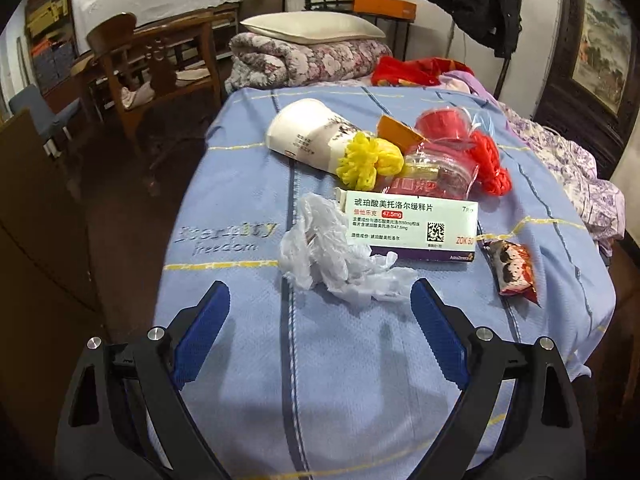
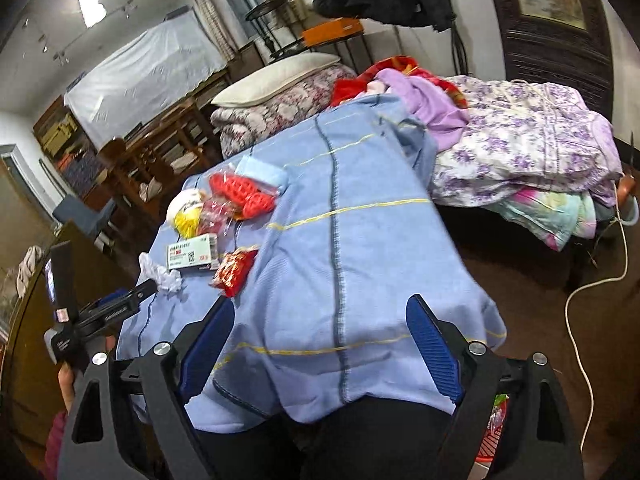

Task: Collect trash
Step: 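Bring the left tool to the white plastic bag while the right tool approaches the red snack packet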

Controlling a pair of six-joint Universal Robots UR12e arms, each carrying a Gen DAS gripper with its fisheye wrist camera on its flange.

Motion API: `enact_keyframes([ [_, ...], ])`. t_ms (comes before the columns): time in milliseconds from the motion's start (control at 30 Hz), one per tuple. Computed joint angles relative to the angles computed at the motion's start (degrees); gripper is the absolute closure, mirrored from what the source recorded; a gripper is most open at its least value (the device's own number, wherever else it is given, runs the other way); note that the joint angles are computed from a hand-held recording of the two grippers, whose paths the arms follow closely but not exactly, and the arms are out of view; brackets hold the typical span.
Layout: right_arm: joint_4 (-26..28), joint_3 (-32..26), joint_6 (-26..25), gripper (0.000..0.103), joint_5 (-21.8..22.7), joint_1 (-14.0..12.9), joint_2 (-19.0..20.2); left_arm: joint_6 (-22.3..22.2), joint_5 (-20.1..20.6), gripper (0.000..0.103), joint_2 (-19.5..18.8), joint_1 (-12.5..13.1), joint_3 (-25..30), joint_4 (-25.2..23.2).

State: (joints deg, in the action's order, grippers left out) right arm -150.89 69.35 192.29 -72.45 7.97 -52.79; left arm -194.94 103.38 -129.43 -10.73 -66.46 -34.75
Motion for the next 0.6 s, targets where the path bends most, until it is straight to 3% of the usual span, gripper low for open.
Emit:
enact_keyframes([
  [200,2.85,-3.19,-1.09,0.016,1.30,0.81,1.70,-0.63,-0.45,0.014,-2.90,0.59,4.18,-2.36],
  [333,5.18,-7.26,-4.58,0.016,3.94,1.90,3.96,-2.02,-1.27,0.014,-2.82,1.19,3.30,-1.68],
  [400,6.93,-9.72,-5.88,0.016,5.17,2.35,5.32,-2.42,-2.72,0.018,-2.15,1.52,1.75,-0.05],
  [467,8.88,-12.34,-7.73,0.016,6.25,2.98,6.79,-2.17,-4.05,0.029,-1.58,1.69,0.56,1.20],
  [600,11.89,-17.23,-9.90,0.019,4.84,4.25,9.54,-1.97,-6.23,0.036,-0.55,2.02,-1.50,4.08],
])
